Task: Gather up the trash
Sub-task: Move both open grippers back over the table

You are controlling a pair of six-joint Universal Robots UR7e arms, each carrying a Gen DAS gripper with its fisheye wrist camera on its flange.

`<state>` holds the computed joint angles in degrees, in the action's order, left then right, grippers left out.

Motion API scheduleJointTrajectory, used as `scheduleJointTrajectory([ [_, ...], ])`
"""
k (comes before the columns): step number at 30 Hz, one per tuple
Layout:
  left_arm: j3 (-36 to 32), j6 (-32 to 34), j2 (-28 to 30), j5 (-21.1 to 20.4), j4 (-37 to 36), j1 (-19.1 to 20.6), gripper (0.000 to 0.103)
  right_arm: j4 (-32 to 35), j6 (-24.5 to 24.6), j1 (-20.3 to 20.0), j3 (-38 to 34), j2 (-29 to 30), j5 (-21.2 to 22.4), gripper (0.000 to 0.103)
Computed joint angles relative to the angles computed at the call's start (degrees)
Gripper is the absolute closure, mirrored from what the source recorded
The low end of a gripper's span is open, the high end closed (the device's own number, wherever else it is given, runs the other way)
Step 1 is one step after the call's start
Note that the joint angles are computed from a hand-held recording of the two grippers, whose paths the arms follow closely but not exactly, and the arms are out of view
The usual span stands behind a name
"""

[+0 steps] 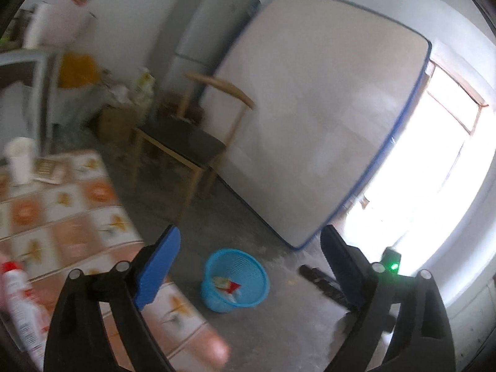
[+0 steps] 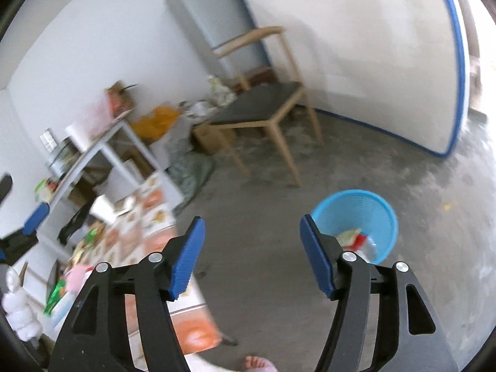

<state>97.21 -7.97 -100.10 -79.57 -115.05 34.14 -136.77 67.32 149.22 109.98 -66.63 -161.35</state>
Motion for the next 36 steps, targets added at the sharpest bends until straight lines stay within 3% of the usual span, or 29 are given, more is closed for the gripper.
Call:
scheduleJointTrajectory([
  [7,-0.83,1.17,-11.38,10.51,6.43,-1.36,0.010,-9.59,-14.60,1.29,-8.90,8.18,6.97,0.036],
  [13,-1.84,3.63,-18.75,17.54,12.23,-0.88,0.008,-9.22,-21.73,1.00,-17.42,14.69,14.85,0.032],
  [19,-1.84,6.33,-24.79,25.90,16.68,0.19,0.007,-8.90,-26.38,-1.10,-24.28,20.72,26.15,0.030],
  [24,-1.78,9.76,-26.48,25.64,16.31,5.33,0.006,-6.18,-27.52,-2.34,-31.26,26.53,34.58,0.030],
  [36,-1.25,25.55,-23.45,18.41,7.73,16.31,0.006,0.81,-27.29,-4.40,-44.28,36.52,48.83,0.030],
])
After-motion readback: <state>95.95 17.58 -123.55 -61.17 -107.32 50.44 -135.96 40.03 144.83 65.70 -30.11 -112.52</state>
